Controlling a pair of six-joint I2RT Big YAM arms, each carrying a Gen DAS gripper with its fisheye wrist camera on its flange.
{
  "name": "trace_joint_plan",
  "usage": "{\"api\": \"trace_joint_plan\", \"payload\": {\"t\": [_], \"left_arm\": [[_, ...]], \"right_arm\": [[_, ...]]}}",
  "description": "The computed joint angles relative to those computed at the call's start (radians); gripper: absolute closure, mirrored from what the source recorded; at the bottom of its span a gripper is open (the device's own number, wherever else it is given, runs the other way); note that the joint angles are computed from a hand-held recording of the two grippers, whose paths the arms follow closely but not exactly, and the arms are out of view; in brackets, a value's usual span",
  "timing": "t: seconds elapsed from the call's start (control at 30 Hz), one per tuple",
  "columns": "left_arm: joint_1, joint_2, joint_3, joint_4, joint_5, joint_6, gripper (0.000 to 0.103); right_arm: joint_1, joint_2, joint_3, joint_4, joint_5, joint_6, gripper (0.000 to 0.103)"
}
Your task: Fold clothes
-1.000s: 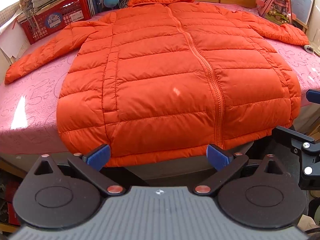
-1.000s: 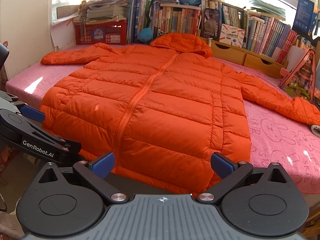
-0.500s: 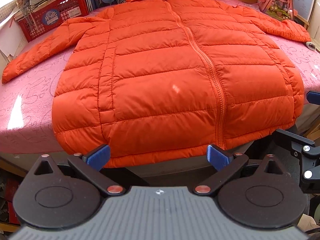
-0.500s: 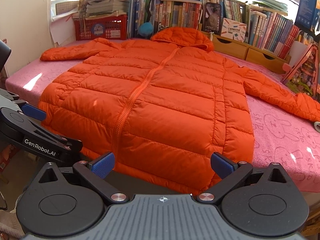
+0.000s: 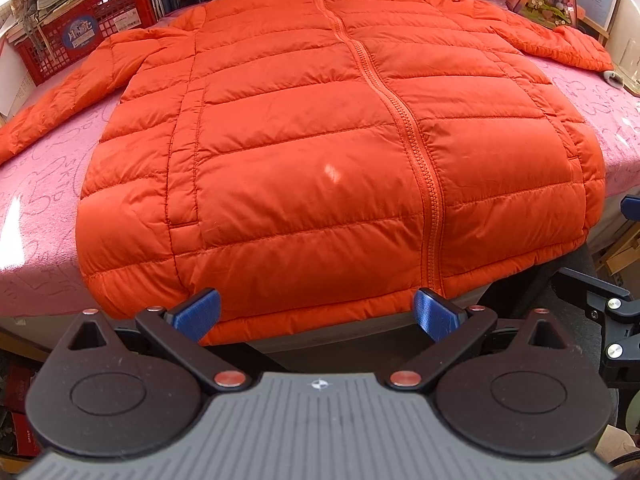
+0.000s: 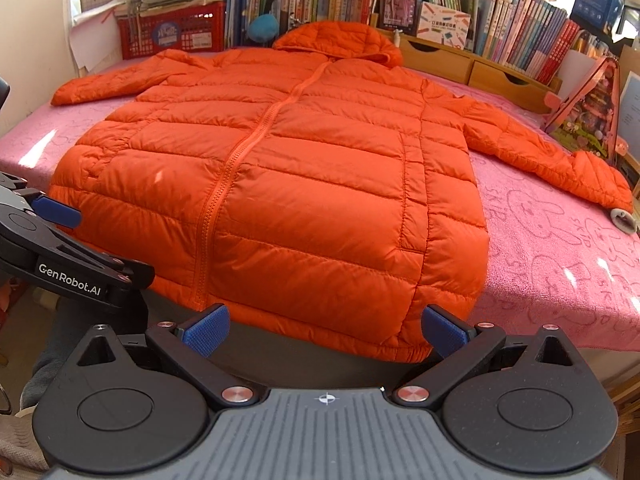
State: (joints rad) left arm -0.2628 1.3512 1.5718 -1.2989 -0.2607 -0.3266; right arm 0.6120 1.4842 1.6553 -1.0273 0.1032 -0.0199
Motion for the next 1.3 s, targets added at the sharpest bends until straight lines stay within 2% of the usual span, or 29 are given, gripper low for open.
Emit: {"api": "trace_joint_plan", "payload": {"t": [0.33, 0.97, 1.07, 1.17, 1.23, 1.3], "left_arm": [[0.011, 0.004, 0.001, -0.004, -0.004, -0.018, 0.0], [0.016, 0.012, 0.01, -0.019, -0.018, -0.024, 0.0], [0.028, 0.013, 0.031, -0.005, -0.015, 0.003, 0.0], [0.044, 0.016, 0.068, 0.04, -0.042, 0.05, 0.0], [0.051, 0.032, 0.101, 0.088, -0.097, 0.081, 0.0], [0.06, 0.062, 0.136, 0.134, -0.153, 0.105, 0.0]], "right_arm": [[0.001, 0.028, 0.034, -0.039, 0.037, 0.046, 0.0], [0.009, 0.046, 0.049, -0.033, 0.02, 0.013, 0.0], [-0.001, 0.039, 0.044, 0.004, 0.008, -0.003, 0.0], [-0.043, 0.028, 0.05, 0.116, -0.01, 0.0, 0.0], [-0.082, 0.028, 0.054, 0.231, 0.008, 0.018, 0.0], [-0.137, 0.044, 0.046, 0.393, 0.04, 0.048, 0.0]]}}
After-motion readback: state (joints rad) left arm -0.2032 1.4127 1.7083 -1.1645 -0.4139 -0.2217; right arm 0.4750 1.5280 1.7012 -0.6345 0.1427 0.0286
